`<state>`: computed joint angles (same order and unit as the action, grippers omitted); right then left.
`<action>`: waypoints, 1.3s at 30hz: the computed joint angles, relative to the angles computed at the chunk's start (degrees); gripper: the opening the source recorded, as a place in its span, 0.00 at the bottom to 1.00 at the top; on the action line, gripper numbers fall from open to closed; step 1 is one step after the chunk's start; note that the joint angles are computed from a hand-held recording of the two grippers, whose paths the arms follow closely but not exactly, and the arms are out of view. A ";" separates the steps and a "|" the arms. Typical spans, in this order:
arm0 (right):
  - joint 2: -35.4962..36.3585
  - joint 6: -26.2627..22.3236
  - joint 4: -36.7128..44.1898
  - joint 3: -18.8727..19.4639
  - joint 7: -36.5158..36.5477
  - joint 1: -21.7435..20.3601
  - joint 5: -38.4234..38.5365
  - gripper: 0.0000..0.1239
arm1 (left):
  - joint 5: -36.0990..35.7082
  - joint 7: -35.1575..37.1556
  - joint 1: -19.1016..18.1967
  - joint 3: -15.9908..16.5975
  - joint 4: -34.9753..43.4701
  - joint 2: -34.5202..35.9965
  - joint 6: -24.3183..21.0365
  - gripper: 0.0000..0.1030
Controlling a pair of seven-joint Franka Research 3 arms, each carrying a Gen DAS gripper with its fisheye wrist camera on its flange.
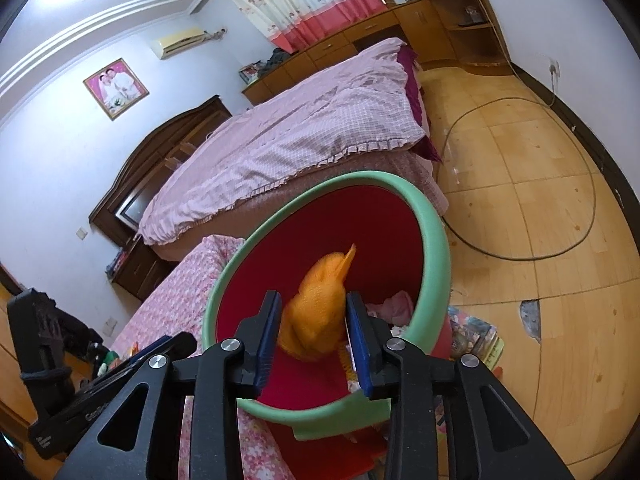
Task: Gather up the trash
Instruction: 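Return both grippers to the bed and grasp the orange snack box with the left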
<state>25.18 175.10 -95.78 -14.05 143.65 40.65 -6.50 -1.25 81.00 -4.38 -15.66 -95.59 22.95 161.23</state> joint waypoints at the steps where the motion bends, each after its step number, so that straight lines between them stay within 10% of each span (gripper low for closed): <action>1: 0.11 0.00 0.21 0.22 -0.25 -0.15 0.05 0.28 | -0.01 -0.23 0.06 0.14 -0.34 -0.28 0.14 0.58; 39: 4.73 -6.45 11.45 6.83 -6.29 -0.48 0.08 0.45 | 18.67 -25.73 4.79 12.04 -17.30 -14.72 4.60 0.58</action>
